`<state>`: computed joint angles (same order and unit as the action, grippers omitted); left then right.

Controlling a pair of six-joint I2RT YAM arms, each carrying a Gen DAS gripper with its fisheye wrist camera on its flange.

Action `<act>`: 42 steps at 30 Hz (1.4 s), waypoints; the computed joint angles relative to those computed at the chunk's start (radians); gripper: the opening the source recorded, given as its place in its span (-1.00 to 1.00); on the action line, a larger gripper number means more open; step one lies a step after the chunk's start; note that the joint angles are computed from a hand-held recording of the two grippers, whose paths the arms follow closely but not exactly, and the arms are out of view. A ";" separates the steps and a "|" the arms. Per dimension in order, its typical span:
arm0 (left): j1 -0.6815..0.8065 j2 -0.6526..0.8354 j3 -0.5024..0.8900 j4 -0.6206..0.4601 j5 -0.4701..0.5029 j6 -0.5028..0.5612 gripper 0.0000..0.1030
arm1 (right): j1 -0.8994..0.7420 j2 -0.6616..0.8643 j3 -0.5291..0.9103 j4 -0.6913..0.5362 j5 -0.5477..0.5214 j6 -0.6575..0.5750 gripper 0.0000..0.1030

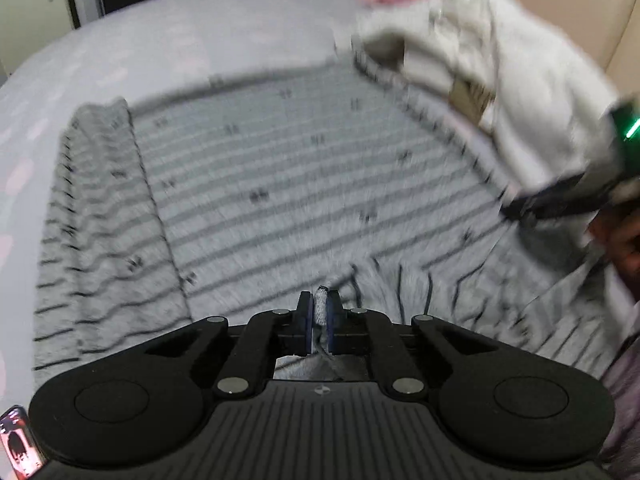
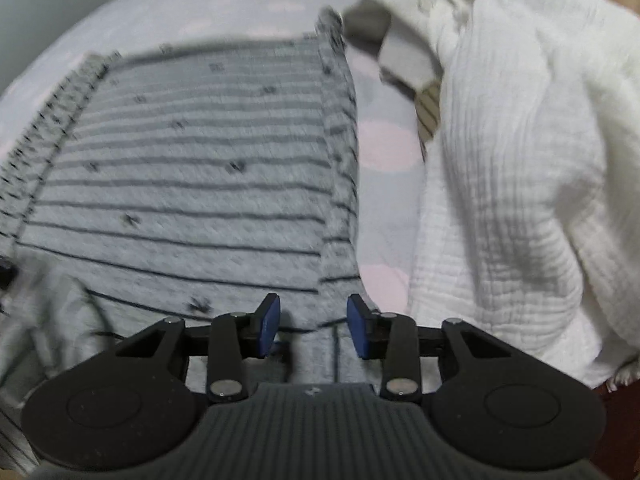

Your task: Fold clothes

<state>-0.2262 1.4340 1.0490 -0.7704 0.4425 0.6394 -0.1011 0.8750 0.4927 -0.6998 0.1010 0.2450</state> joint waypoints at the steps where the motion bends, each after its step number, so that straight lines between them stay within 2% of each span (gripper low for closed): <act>1: 0.035 -0.021 0.021 -0.031 0.031 0.010 -0.91 | -0.027 -0.009 -0.007 0.003 -0.006 -0.007 -0.75; 2: 0.070 -0.036 0.046 -0.060 0.063 0.020 -0.91 | -0.055 -0.018 -0.014 0.006 -0.012 -0.015 -0.94; 5: 0.180 -0.029 0.133 -0.123 0.135 0.047 -0.92 | -0.161 -0.092 -0.012 -0.012 -0.068 -0.016 -0.96; 7: 0.240 -0.019 0.178 -0.167 0.149 0.070 -0.92 | -0.164 -0.141 0.003 -0.029 -0.012 -0.014 -0.96; 10: 0.274 0.006 0.186 -0.152 0.082 0.081 -0.92 | -0.151 -0.158 0.019 -0.038 0.100 -0.019 -0.96; 13: 0.301 0.030 0.173 -0.135 0.013 0.103 -0.92 | -0.214 -0.171 0.025 -0.050 0.023 -0.012 -0.95; 14: 0.313 0.034 0.181 -0.161 0.008 0.120 -0.92 | -0.213 -0.181 0.027 -0.058 -0.002 0.003 -0.87; 16: 0.341 0.036 0.184 -0.201 0.013 0.159 -0.92 | -0.207 -0.198 0.031 -0.074 -0.049 0.033 -0.82; 18: 0.364 0.025 0.169 -0.210 0.020 0.188 -0.92 | -0.158 -0.208 0.037 -0.083 -0.059 0.074 -0.56; 19: 0.373 0.027 0.166 -0.213 0.024 0.193 -0.92 | -0.125 -0.210 0.038 -0.085 -0.055 0.098 -0.31; 22: 0.398 0.036 0.166 -0.224 0.040 0.209 -0.92 | 0.014 -0.161 0.052 -0.076 -0.006 0.185 -0.30; 25: 0.422 0.029 0.155 -0.230 0.059 0.234 -0.92 | 0.118 -0.049 0.065 -0.034 0.040 0.234 -0.31; 32: 0.426 0.008 0.177 -0.256 0.110 0.237 -0.92 | 0.165 0.192 0.097 0.017 0.123 0.299 -0.32; 33: 0.426 0.006 0.186 -0.261 0.119 0.230 -0.92 | 0.157 0.203 0.098 0.013 0.110 0.290 -0.34; 34: 0.426 0.005 0.195 -0.265 0.128 0.224 -0.92 | 0.161 0.206 0.099 0.009 0.114 0.284 -0.47; 35: 0.424 0.005 0.201 -0.267 0.135 0.217 -0.92 | 0.165 0.207 0.102 0.001 0.119 0.278 -0.71; 37: 0.416 0.001 0.214 -0.268 0.160 0.197 -0.92 | 0.163 0.188 0.114 -0.031 0.143 0.260 -0.75; 40: 0.383 -0.003 0.230 -0.279 0.188 0.177 -0.92 | 0.075 0.139 0.098 -0.039 0.161 0.216 -0.79; 42: 0.345 -0.035 0.207 -0.245 0.167 0.161 -0.92 | -0.007 0.123 0.076 -0.034 0.168 0.197 -0.99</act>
